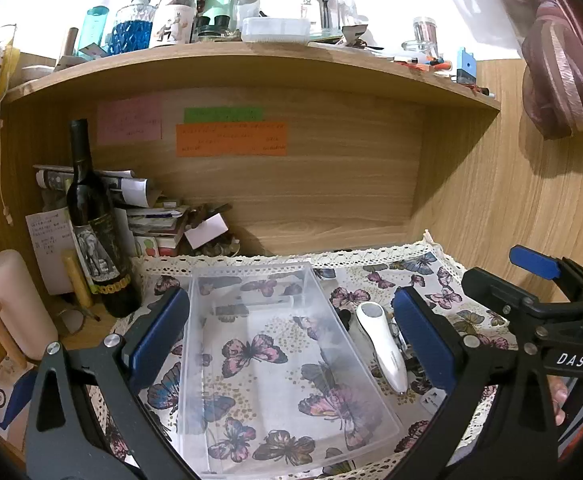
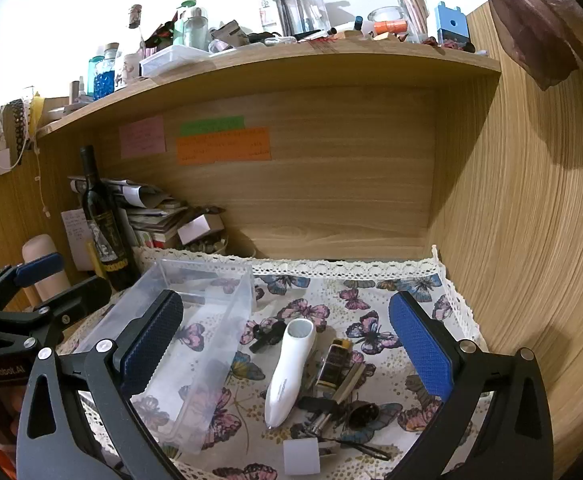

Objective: Organize rigid objects

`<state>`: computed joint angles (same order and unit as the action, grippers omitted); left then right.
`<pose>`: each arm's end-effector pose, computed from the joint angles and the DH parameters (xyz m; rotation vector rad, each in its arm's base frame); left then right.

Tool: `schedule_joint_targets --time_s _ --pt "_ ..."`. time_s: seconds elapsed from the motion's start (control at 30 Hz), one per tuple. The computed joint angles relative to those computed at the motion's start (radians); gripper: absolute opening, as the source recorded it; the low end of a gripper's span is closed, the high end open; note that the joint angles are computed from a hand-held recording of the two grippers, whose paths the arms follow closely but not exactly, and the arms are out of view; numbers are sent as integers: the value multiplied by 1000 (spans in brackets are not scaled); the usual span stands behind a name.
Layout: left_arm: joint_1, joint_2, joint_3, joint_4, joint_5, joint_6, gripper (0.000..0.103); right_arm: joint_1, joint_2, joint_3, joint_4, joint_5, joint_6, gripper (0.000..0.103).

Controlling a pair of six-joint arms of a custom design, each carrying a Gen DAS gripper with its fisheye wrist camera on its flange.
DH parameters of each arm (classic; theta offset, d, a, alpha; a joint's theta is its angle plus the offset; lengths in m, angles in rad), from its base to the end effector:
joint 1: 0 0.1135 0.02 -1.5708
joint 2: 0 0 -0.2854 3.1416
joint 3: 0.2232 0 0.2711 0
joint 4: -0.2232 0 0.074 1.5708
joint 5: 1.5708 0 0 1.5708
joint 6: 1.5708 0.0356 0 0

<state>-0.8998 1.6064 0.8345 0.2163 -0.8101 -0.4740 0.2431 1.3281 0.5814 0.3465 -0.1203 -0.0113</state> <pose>0.2348 -0.2543 0.2053 -0.0412 1.9427 -0.0401 0.2774 0.0732 0.2124 -0.3289 1.9502 0.2697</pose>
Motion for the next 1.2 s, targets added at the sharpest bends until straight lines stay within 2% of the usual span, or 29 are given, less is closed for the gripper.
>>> schedule_joint_targets --time_s 0.87,1.1,1.2 --pt "-7 12 11 14 12 12 103 2 -7 -3 -2 8 5 103" --pt "24 0 -1 9 78 8 103 1 32 17 -4 3 13 103" --pt "42 0 4 -18 99 -2 87 -2 58 36 -10 -4 19 102"
